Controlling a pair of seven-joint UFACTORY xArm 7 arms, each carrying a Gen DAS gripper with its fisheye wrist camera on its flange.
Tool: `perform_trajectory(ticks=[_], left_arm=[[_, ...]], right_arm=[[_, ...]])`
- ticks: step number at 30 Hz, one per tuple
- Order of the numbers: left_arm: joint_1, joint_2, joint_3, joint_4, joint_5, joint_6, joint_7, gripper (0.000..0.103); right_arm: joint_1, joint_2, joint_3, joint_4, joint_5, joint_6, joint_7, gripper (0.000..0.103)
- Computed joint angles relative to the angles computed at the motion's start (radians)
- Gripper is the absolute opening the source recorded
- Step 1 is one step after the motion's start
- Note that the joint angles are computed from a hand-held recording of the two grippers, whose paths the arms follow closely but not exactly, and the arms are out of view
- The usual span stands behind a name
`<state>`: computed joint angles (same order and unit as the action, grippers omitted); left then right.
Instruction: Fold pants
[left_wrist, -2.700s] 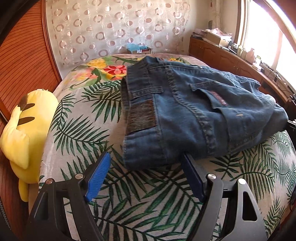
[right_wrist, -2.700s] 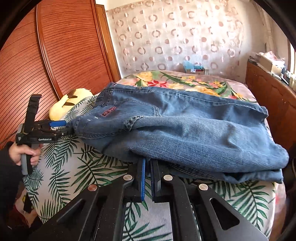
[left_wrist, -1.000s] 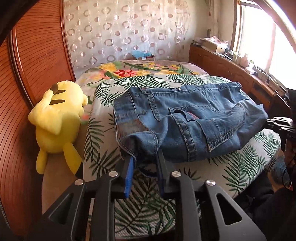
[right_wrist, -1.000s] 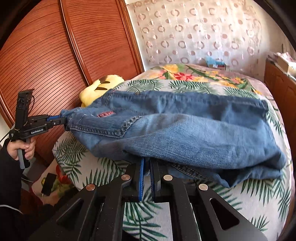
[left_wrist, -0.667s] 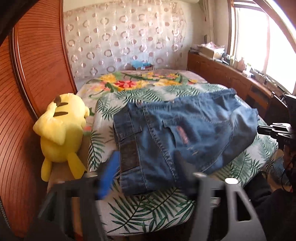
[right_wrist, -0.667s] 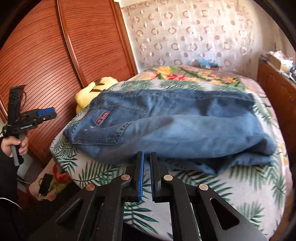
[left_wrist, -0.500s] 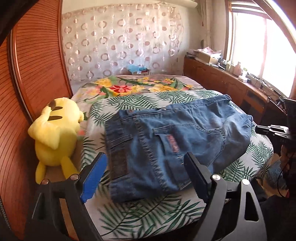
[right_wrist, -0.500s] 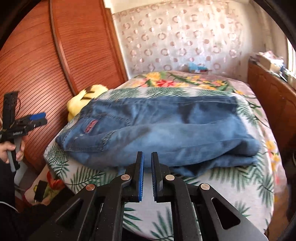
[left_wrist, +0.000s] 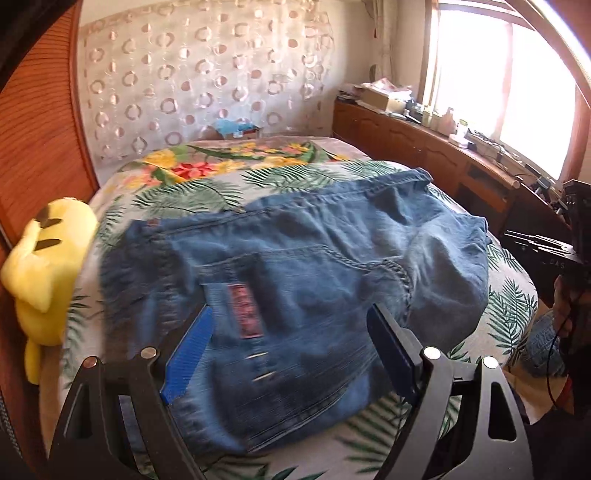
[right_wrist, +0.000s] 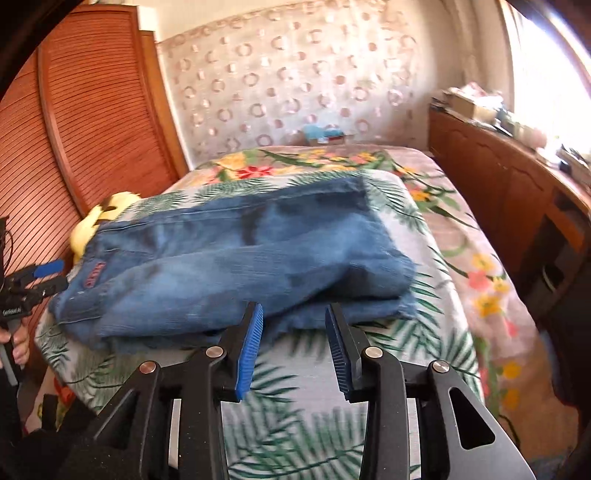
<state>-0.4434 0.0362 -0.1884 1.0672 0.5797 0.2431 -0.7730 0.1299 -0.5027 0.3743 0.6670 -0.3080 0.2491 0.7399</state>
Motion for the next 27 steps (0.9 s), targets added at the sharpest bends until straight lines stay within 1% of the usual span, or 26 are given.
perform_trajectory(ticks=[5, 7, 9, 10, 12, 13, 15, 18, 24, 27], left_arm=[[-0.028, 0.069, 0.01, 0.042, -0.019, 0.014, -0.004, 0.085], [-0.041, 0.091, 0.018, 0.053, -0.03, 0.022, -0.003, 0.085], [-0.058, 0.107, 0.031, 0.064, -0.025, 0.035, -0.017, 0.085], [-0.065, 0.112, 0.039, 0.064, -0.016, 0.035, -0.029, 0.085], [-0.084, 0.122, 0.056, 0.071, 0.016, 0.048, -0.07, 0.085], [-0.093, 0.124, 0.063, 0.074, 0.038, 0.053, -0.089, 0.085], [-0.112, 0.125, 0.076, 0.08, 0.098, 0.073, -0.136, 0.085], [-0.117, 0.126, 0.07, 0.09, 0.128, 0.109, -0.157, 0.085], [-0.116, 0.129, 0.062, 0.1, 0.169, 0.139, -0.181, 0.085], [-0.113, 0.127, 0.058, 0.099, 0.173, 0.14, -0.186, 0.085]], right_arm=[[-0.02, -0.019, -0.006, -0.014, 0.005, 0.021, 0.026, 0.037], [-0.011, -0.028, -0.024, -0.012, 0.013, 0.036, 0.018, 0.037], [-0.03, -0.009, -0.004, 0.013, 0.008, 0.043, 0.039, 0.037], [-0.033, -0.009, -0.002, 0.015, 0.004, 0.045, 0.046, 0.038], [-0.028, 0.0, -0.01, 0.021, 0.001, 0.039, 0.045, 0.045], [-0.025, 0.002, -0.012, 0.021, 0.001, 0.035, 0.045, 0.046], [-0.047, 0.015, 0.006, 0.03, -0.016, 0.038, 0.067, 0.047], [-0.047, 0.032, 0.0, 0.04, -0.024, 0.038, 0.081, 0.048], [-0.027, 0.059, -0.03, 0.047, -0.007, 0.018, 0.097, 0.048], [-0.031, 0.075, -0.032, 0.061, -0.01, 0.019, 0.104, 0.048]])
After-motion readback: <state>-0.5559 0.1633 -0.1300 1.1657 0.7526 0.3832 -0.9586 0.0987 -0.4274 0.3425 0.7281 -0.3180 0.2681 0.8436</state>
